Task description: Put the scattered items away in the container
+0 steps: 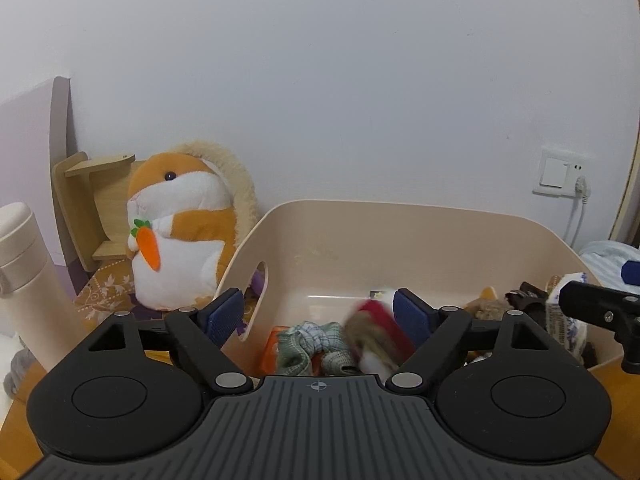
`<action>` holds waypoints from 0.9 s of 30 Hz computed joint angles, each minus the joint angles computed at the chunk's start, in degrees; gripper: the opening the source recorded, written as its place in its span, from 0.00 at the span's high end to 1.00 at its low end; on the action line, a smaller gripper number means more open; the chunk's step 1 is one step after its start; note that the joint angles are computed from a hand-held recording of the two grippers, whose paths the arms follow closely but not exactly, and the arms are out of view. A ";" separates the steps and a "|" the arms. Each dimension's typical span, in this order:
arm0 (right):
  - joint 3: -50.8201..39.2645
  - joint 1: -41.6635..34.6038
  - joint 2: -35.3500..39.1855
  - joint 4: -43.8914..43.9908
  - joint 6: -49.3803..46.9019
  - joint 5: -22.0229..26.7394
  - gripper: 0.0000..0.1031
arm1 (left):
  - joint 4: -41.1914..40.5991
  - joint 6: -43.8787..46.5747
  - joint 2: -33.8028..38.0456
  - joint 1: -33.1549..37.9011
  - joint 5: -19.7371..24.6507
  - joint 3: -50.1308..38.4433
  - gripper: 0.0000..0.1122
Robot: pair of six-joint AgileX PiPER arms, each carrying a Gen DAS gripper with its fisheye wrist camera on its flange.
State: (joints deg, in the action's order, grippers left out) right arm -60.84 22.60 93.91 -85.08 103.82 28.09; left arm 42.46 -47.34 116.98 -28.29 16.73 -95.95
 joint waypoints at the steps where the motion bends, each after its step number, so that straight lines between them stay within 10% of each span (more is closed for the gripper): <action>1: 0.10 0.59 -0.31 -0.12 -0.42 0.88 0.01 | 0.87 -0.65 -0.36 -0.22 0.02 0.36 0.25; 27: 6.50 12.85 -9.38 3.74 -3.50 12.23 0.00 | 23.08 -22.68 -15.56 -4.39 -2.13 18.39 0.25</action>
State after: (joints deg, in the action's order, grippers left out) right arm -54.35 35.46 84.53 -81.34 100.32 40.32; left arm 65.54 -70.01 101.42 -32.68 14.60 -77.56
